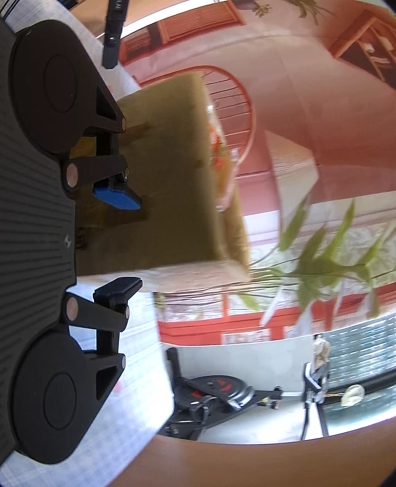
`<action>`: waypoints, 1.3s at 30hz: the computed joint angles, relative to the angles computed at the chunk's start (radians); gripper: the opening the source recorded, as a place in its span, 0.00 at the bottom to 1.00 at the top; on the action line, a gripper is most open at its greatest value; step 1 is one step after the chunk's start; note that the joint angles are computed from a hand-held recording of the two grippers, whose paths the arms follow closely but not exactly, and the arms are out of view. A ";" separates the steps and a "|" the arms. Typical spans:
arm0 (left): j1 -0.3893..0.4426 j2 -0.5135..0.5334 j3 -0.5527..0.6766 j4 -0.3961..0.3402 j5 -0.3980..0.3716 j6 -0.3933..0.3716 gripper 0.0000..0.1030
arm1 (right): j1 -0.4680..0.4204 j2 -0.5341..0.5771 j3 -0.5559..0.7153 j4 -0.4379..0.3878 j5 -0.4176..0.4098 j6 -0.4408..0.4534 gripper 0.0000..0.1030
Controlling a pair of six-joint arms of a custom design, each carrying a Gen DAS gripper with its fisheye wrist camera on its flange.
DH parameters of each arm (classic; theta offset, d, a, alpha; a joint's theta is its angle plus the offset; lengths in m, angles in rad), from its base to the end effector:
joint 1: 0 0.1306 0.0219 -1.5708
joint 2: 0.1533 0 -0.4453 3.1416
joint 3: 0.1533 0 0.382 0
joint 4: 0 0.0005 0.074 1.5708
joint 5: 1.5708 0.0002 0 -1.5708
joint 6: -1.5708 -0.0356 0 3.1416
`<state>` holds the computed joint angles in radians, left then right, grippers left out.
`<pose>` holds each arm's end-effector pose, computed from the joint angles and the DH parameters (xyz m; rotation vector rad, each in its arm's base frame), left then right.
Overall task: Organize snacks
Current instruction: 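Withdraw both tools from the box back down to the snacks, then position the left tool over the brown meat snack packet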
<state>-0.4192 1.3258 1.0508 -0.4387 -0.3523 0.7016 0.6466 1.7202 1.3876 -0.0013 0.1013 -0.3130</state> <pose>0.3974 -0.1642 0.3998 -0.4940 2.1853 -0.2056 0.4965 0.3697 0.3949 -0.2531 1.9251 0.5501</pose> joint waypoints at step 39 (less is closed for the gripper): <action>-0.063 0.156 0.058 -0.228 -0.096 0.078 0.39 | 0.005 0.067 -0.106 -0.002 -0.050 -0.136 0.52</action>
<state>-0.4822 1.4819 1.1088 -0.6670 -0.4479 0.7798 0.6512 1.7872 1.2814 -0.0035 0.0513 -0.4492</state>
